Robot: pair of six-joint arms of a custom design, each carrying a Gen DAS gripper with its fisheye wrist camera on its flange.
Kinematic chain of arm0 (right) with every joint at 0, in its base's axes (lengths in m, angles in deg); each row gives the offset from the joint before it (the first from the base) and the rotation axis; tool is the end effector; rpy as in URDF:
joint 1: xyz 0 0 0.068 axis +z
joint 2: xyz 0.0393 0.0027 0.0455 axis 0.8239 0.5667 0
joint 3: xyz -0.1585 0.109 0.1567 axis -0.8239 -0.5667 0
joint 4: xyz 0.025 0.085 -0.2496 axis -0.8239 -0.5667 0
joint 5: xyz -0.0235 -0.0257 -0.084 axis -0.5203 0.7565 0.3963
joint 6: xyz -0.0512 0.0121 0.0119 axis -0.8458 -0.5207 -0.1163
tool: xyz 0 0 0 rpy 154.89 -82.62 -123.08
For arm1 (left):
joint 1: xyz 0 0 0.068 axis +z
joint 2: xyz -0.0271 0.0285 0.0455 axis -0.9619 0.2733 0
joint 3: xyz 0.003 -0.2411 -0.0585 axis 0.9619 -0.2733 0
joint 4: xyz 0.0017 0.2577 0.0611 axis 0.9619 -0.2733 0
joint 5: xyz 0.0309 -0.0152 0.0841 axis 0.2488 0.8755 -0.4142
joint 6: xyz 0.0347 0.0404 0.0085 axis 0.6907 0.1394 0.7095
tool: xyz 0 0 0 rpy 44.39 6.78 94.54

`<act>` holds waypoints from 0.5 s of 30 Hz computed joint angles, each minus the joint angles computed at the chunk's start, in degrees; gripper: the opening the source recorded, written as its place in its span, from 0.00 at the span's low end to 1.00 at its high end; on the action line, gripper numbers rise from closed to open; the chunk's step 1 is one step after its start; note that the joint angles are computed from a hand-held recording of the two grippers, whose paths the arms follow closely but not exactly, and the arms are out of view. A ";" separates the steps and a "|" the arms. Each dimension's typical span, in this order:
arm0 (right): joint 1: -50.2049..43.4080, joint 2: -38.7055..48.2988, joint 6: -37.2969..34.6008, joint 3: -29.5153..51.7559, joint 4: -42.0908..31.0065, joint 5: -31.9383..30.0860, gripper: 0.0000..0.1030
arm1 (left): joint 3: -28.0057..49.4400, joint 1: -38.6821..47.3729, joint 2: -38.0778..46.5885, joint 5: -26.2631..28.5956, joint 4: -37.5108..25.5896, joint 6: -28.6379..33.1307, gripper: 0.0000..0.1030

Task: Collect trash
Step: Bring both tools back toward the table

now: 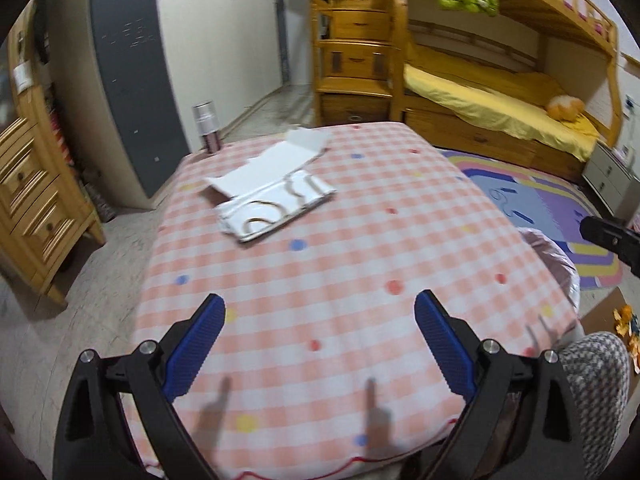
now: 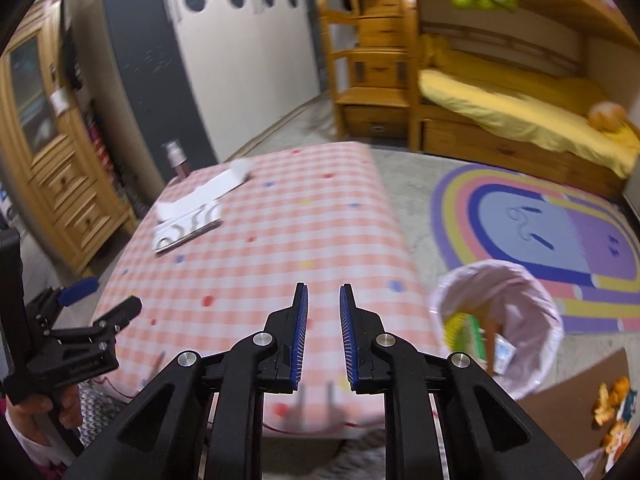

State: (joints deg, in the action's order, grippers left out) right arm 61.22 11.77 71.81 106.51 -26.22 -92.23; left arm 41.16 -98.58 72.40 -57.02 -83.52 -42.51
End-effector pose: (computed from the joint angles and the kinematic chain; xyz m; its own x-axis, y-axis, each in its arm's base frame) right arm 0.2053 0.0265 0.1916 -0.7091 -0.0336 -0.7043 -0.1883 0.9716 0.1433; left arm 0.1947 -0.0763 0.1578 -0.7199 0.0369 -0.6931 0.0069 0.9989 0.0461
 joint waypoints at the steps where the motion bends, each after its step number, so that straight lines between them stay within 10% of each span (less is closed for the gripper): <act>1: 2.91 2.05 1.21 0.52 1.46 1.66 0.18 | -0.81 2.46 -1.28 0.99 -0.14 1.09 0.90; 15: 24.69 37.21 5.95 21.00 11.23 9.34 0.35 | -0.88 31.87 3.19 15.13 6.40 13.38 0.90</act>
State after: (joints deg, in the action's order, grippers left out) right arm 85.91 48.99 77.76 127.51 -14.99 -82.89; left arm 40.27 -66.72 75.59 -41.89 -77.12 -29.13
